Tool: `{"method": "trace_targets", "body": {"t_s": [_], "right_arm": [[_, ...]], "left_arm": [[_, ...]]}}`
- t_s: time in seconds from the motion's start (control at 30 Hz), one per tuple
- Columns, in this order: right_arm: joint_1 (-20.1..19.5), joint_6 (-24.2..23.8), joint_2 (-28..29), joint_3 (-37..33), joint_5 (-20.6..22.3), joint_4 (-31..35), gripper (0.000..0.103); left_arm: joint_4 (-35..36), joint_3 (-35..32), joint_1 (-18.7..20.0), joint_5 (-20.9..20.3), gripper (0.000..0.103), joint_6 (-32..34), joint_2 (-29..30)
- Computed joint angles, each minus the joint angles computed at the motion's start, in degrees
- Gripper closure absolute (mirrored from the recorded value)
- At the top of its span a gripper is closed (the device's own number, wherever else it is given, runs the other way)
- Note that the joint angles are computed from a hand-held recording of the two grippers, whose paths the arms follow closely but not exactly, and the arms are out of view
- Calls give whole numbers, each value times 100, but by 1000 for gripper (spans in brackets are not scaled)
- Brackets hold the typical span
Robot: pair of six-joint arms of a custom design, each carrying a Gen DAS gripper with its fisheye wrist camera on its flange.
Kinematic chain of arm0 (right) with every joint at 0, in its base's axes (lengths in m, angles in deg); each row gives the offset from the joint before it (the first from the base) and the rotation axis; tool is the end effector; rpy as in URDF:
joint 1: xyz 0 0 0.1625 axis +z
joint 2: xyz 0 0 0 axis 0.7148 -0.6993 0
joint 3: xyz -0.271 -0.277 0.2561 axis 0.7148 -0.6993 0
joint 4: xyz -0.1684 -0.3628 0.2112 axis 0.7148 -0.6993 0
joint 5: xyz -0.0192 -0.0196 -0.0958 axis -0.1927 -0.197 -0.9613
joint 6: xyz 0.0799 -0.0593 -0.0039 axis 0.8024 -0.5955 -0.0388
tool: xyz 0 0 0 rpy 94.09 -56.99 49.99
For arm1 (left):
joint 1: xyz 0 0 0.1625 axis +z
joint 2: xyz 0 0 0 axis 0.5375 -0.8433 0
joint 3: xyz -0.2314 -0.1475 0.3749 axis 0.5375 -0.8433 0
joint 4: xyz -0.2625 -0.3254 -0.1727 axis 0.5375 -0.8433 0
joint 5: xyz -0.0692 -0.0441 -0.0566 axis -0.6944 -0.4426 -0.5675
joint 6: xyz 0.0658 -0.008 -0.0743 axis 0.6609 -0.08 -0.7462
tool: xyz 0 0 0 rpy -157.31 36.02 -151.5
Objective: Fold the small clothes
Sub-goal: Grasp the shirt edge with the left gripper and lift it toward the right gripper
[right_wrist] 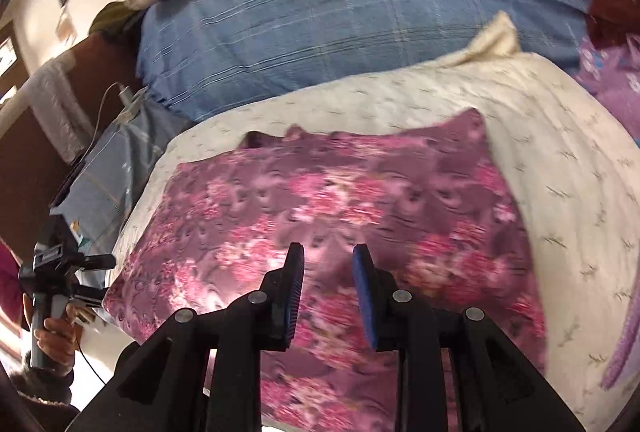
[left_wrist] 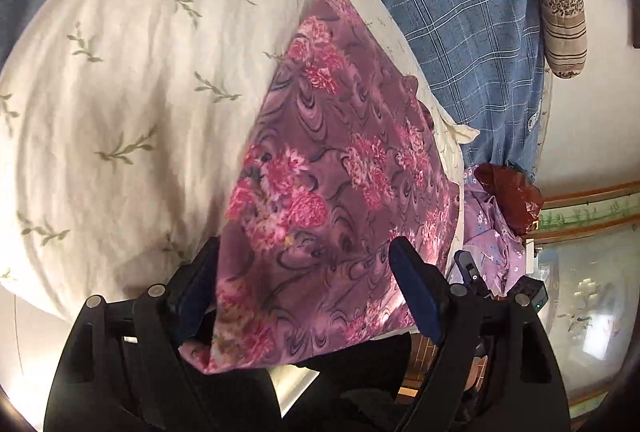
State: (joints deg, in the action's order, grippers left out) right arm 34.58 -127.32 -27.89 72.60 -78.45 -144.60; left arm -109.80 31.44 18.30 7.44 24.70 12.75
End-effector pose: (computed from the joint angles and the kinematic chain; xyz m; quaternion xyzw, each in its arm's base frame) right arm 0.0059 -0.7848 0.4090 0.3761 -0.8986 0.2053 0.0941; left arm -0.2615 -0.6163 0.0469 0.2541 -0.8927 0.3712 0.0267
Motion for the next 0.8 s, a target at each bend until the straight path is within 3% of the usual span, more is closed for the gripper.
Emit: {"method": "trace_targets", "body": {"t_s": [0.1, 0.2, 0.27, 0.4, 0.5, 0.53, 0.57, 0.63, 0.7, 0.8], "right_arm": [[19, -155, 61, 144, -10, 55, 72], [60, -45, 281, 117, -683, -24, 75], [18, 132, 216, 94, -387, 68, 74], [25, -153, -3, 329, 174, -332, 70], [1, -217, 34, 468, 280, -697, 66], [12, -193, 146, 418, 20, -692, 64], [-66, -219, 324, 368, -167, -663, 62], [-166, -590, 217, 700, 180, -1273, 63], [-218, -1215, 136, 1069, 310, -1927, 62], [-258, -1239, 126, 1105, 441, -1978, 61]], "left_arm": [[-46, -223, 86, -195, 20, 168, 115], [125, -355, 121, -273, 19, 265, 109], [139, -421, 157, -321, 19, 385, 114], [-183, -475, 294, -562, 18, 603, 175], [-141, -499, 216, -317, 19, 627, 198], [102, -569, 139, -102, 28, 668, 207], [228, -613, 102, -80, 52, 775, 215], [464, -695, 29, -56, 76, 875, 222], [501, -733, -77, 80, 79, 990, 213], [665, -883, -244, 267, 82, 1108, 204]]}}
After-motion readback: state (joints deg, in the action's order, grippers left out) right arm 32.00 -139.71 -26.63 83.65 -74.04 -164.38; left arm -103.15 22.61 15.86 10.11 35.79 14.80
